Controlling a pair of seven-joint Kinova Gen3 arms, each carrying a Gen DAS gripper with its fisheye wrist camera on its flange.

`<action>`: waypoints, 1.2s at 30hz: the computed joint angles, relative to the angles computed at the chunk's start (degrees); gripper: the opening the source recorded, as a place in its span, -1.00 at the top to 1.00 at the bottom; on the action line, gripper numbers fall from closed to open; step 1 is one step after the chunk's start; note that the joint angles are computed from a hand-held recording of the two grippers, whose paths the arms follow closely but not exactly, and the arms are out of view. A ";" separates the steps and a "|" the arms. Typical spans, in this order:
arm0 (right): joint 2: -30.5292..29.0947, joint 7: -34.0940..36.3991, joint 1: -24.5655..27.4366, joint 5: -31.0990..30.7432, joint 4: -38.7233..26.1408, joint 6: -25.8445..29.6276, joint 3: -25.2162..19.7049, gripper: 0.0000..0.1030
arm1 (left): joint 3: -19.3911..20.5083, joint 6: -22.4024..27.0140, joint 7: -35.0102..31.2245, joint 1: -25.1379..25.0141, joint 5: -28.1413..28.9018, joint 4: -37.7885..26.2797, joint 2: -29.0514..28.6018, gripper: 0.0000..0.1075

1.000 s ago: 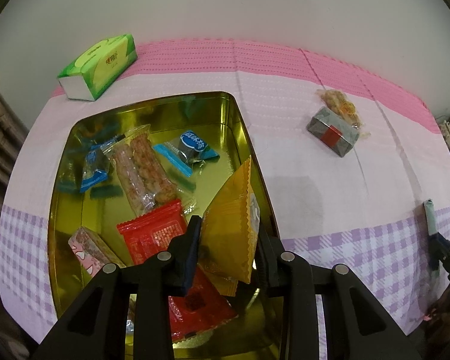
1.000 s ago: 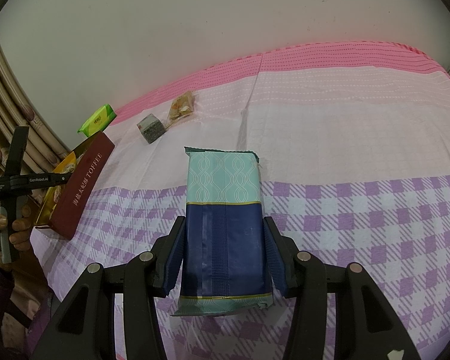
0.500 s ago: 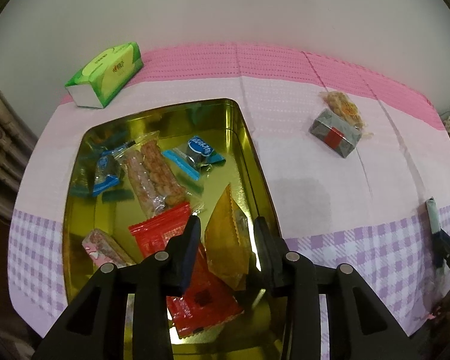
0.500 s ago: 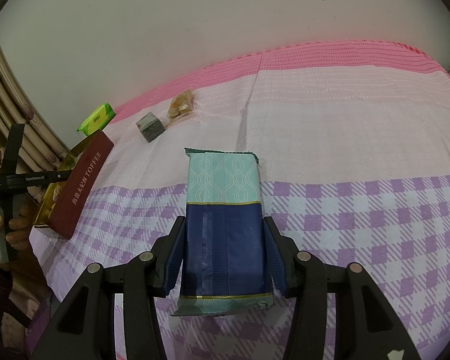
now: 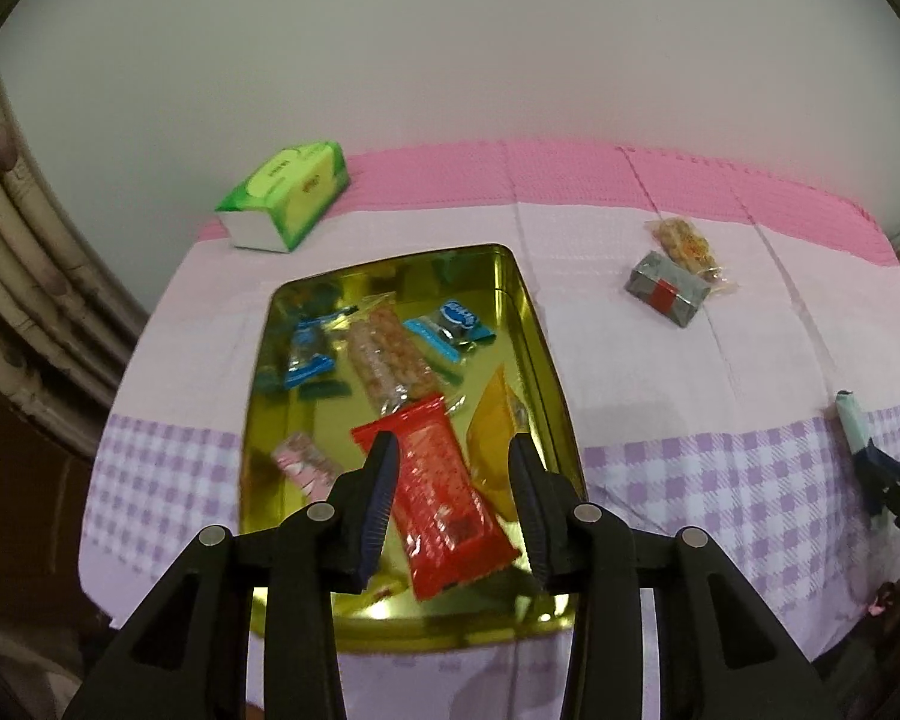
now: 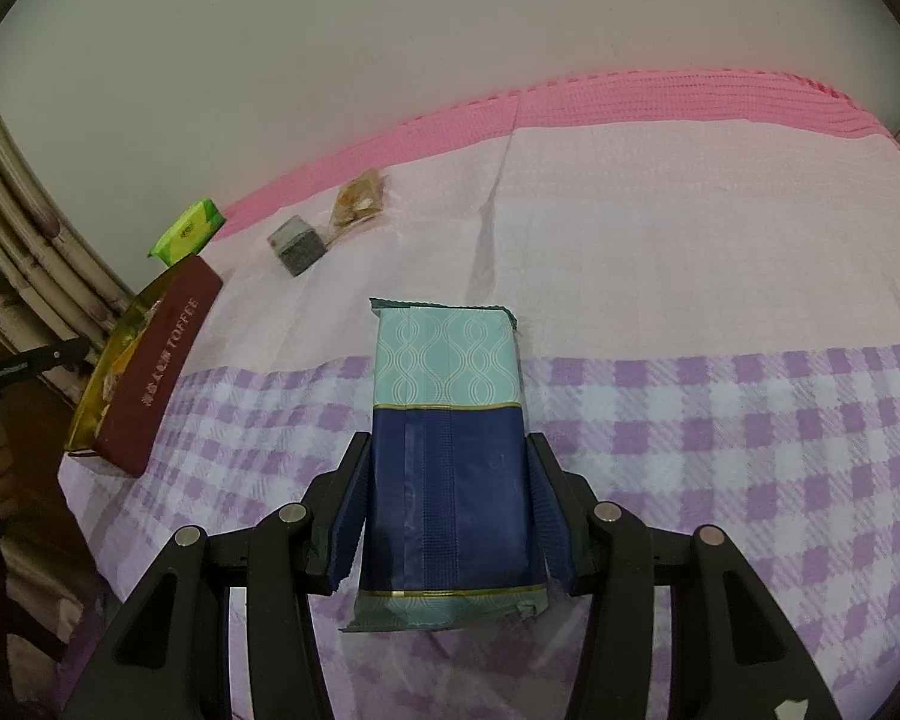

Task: Organize snacks
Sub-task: 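Carry the teal-navy packet toward the gold tray with the right gripper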

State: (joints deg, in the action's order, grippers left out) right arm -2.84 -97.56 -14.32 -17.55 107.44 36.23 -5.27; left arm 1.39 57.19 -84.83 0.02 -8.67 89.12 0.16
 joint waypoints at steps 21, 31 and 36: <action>-1.61 1.70 -5.63 -11.60 -2.42 0.07 -1.98 0.09 | -1.37 0.90 1.10 -4.16 -0.69 6.06 -6.44 0.27; 2.16 0.52 -8.67 -10.84 -11.08 1.25 -4.53 0.08 | -2.22 0.27 0.95 -5.52 -0.20 6.14 -5.78 0.27; 5.59 0.23 -9.93 -9.37 -16.54 2.80 -5.84 0.08 | -1.95 0.03 2.27 -5.88 -1.64 6.20 -5.56 0.27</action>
State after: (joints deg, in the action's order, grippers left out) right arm 2.75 -97.33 -24.25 -26.92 90.90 39.03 -11.11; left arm -0.56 57.22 -82.56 -5.86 -10.30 95.33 -5.40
